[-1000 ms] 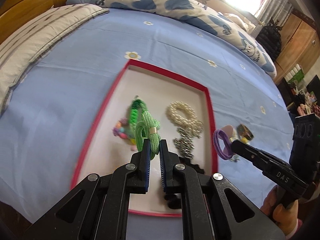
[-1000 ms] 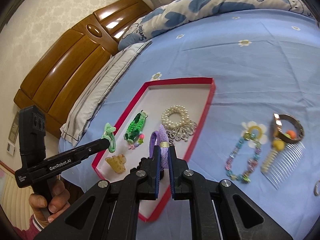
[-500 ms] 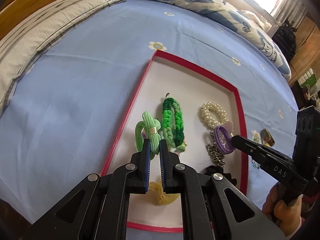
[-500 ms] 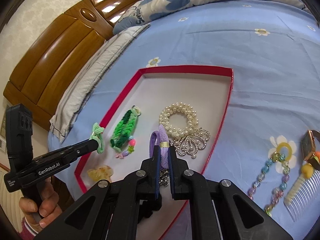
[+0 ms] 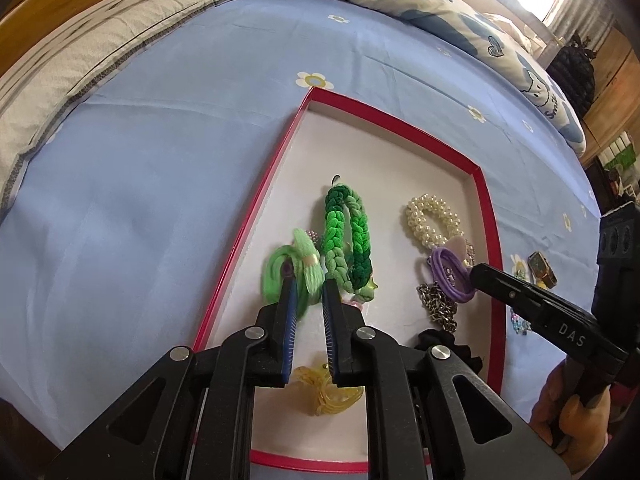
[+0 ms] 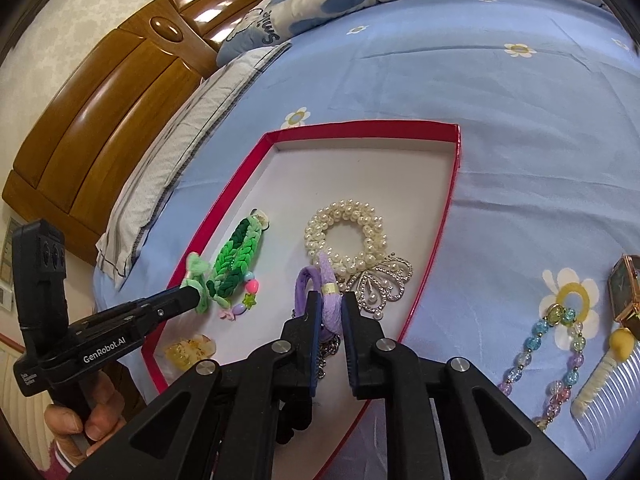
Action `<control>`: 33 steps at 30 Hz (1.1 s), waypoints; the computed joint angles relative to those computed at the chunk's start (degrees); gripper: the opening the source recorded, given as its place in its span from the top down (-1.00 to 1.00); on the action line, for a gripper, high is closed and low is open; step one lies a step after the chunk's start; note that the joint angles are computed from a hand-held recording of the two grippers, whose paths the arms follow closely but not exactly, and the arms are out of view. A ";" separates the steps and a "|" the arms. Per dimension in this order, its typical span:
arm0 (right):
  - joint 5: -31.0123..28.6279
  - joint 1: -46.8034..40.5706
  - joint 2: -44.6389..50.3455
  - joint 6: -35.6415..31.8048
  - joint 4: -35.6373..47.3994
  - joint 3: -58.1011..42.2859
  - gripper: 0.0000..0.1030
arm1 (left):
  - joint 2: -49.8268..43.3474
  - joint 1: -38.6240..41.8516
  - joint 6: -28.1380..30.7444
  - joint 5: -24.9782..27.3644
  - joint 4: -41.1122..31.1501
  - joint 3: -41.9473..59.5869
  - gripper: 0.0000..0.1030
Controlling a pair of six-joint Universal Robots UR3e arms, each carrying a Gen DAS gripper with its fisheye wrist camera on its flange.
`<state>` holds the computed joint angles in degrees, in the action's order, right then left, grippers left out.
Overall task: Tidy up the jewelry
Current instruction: 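Carry the green and purple hair ties into the tray and open both tools, then move both open tools from the tray to the items on the sheet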
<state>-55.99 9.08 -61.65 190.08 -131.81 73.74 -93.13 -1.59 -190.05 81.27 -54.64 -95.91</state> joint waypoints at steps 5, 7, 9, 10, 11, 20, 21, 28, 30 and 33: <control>0.41 -0.47 -1.20 0.41 -0.68 1.12 0.70 | 0.66 0.09 -0.23 -0.11 -0.20 -0.14 0.68; 0.52 -0.56 -1.80 0.57 -0.88 1.46 0.62 | 0.96 0.00 -0.41 -0.09 -0.42 -0.04 0.61; 0.69 -0.78 -2.56 0.74 -1.22 2.09 0.51 | 1.49 0.05 -0.52 -0.33 -0.48 -0.10 0.59; 0.82 -0.94 -3.10 0.80 -1.49 2.59 0.51 | 1.78 0.01 -0.59 -0.38 -0.55 -0.09 0.59; 0.82 -0.96 -3.34 0.96 -1.66 2.71 0.51 | 1.99 -0.03 -0.68 -0.40 -0.63 -0.02 0.59; 1.57 -4.18 -11.89 1.72 -4.17 11.61 0.31 | 4.29 -2.50 -2.61 -1.47 -1.21 1.17 0.42; 1.60 -4.82 -13.52 1.55 -4.52 13.48 0.31 | 4.27 -3.00 -2.80 -1.42 -1.26 1.38 0.42; 1.67 -10.97 -25.07 -0.75 -3.31 25.65 0.12 | 4.24 -6.46 -4.68 -2.68 -1.39 1.80 0.42; 2.29 -13.75 -28.98 -1.10 -2.80 29.82 0.11 | 4.02 -7.72 -5.17 -2.66 -1.50 1.89 0.42; 2.78 -17.58 -34.00 -2.81 -0.54 34.26 0.10 | 3.44 -9.66 -5.94 -2.88 -1.33 2.17 0.42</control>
